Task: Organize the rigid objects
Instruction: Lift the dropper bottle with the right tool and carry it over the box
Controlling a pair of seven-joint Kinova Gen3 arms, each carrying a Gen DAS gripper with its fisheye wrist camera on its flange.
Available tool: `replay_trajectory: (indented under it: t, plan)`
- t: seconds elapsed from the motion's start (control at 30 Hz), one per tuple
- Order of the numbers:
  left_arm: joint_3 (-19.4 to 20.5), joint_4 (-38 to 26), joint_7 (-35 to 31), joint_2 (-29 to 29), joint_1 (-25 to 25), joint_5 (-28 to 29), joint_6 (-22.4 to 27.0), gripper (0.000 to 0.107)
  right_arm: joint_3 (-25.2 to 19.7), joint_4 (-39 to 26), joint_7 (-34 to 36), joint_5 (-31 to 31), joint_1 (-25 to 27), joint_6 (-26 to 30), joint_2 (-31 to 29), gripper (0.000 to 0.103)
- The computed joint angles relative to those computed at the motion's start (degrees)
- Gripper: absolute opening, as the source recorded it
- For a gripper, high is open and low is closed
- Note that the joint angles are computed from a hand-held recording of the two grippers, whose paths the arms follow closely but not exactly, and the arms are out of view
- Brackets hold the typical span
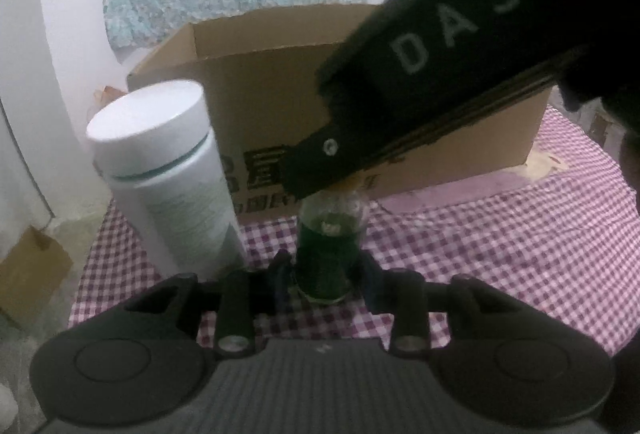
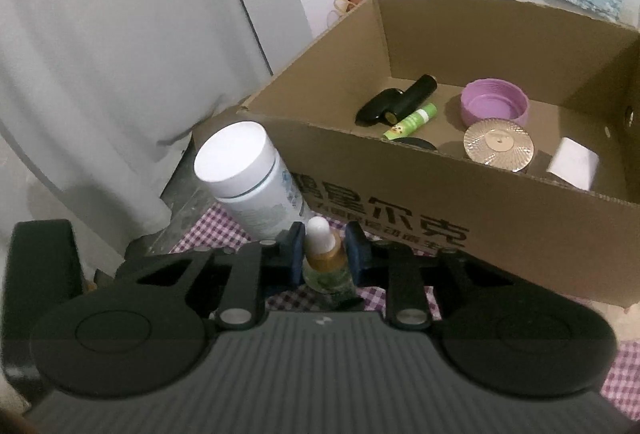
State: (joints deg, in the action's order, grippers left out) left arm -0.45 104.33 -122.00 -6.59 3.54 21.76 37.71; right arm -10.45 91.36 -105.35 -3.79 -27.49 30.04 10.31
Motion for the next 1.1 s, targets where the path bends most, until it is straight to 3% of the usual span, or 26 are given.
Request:
replay_trajectory:
  t: [0.27, 0.47, 0.63, 0.83, 0.97, 1.1]
  plan:
    - [0.61, -0.25, 1.31, -1.32, 0.63, -1.41, 0.94, 0.033, -0.07, 1.14, -0.37, 0.03, 0.06, 0.09, -1.64, 0.020]
    - [1.27, -2.60, 2.75, -3.90, 2.06, -2.98, 1.38, 0.033, -0.19, 2.95, -1.99, 2.19, -0.20, -0.43, -6.89, 0.020]
    - [1.49, -8.74, 4.03, -3.06, 3.62, -2.45, 2.79, 0.033, 0.15, 1.98, 4.16, -1.05, 2.10, -0.10, -11.22, 0.020]
    - [1.56, -21.73, 7.53, 5.45, 6.76, -0.89, 7.37, 0.033, 3.30, -3.10, 14.43, -7.96, 6.32, 3.35, -12.23, 0.020]
    - [6.30, -32.35, 13.91, 13.47, 5.16, -4.06, 11.93, 0.033, 6.47, -10.45, 21.18, -16.23, 11.36, 10.13, -8.18, 0.020]
    - [9.27, -42.97, 20.37, 22.28, 5.91, -8.78, 16.84, 0.033, 6.93, -18.17, 22.82, -18.54, 16.62, 16.54, -2.09, 0.021]
